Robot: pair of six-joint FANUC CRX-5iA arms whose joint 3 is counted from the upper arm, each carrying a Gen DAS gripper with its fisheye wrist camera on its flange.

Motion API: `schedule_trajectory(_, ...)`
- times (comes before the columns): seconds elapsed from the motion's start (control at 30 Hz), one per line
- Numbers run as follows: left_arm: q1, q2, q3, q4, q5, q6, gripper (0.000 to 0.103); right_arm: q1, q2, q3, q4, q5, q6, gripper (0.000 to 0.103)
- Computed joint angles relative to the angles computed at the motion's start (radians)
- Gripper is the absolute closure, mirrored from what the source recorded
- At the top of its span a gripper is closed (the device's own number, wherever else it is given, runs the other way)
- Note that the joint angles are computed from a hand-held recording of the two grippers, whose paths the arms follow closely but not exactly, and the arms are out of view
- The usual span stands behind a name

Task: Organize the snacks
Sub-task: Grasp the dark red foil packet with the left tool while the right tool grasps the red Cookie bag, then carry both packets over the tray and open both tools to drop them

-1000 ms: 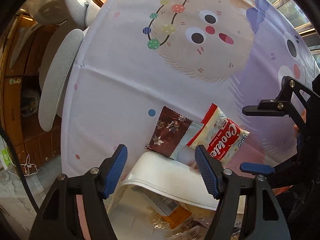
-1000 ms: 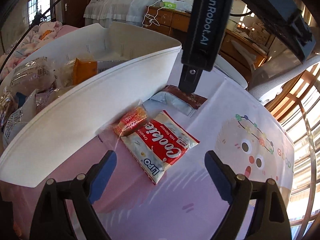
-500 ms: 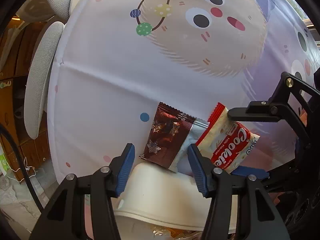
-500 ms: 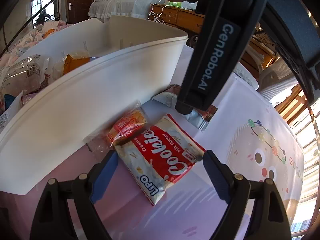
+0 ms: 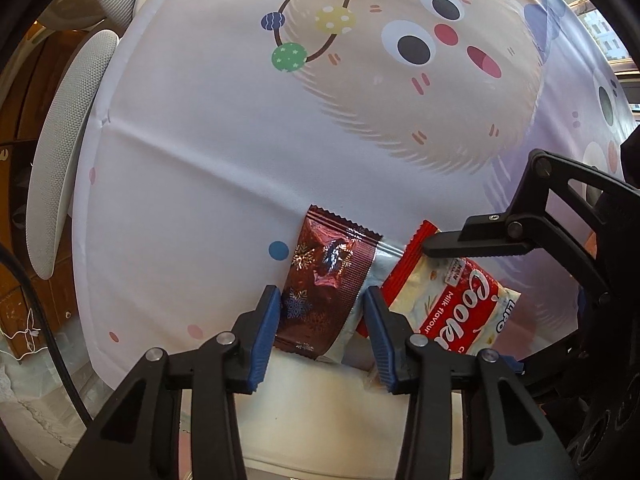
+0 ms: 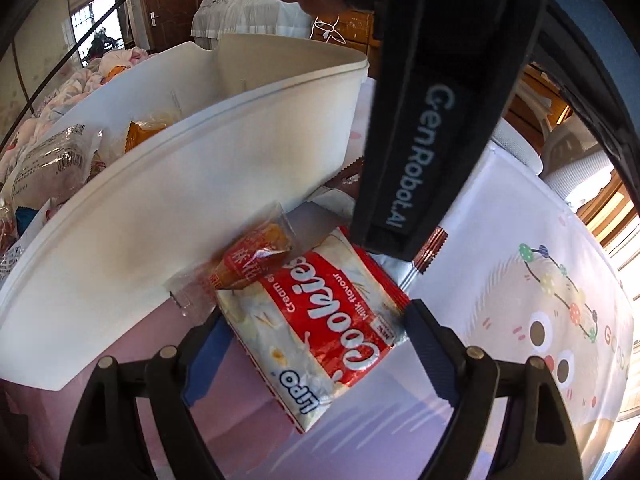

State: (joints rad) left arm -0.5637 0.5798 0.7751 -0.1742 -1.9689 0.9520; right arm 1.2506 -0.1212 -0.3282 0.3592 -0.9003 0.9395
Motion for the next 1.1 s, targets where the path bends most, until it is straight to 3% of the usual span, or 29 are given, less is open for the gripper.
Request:
schedule_trajectory(0.13,0.023,-0.013,-0.042,0.013,0.025,-0.002,0.062,0.0,-0.007,0.007,-0.02,-0.012,0.027,0.025)
schedule_trajectory(0.43,0.057,-0.016,-0.064,0.048,0.05,0.016,0.067,0.042,-0.004,0.007,0.034,-0.056,-0.091,0.057)
schedule_trajectory(0.6,0.077,-0.038,-0.102,0.058,0.085,0.033,0.069,0.063,-0.006,-0.002,0.071,-0.082,-0.172,0.087)
schedule_trajectory(1.1,0.067,-0.11,-0.172,0.105,0.151,0.141,0.071,0.108,-0.049,0.022,-0.003,-0.186,-0.326,0.089)
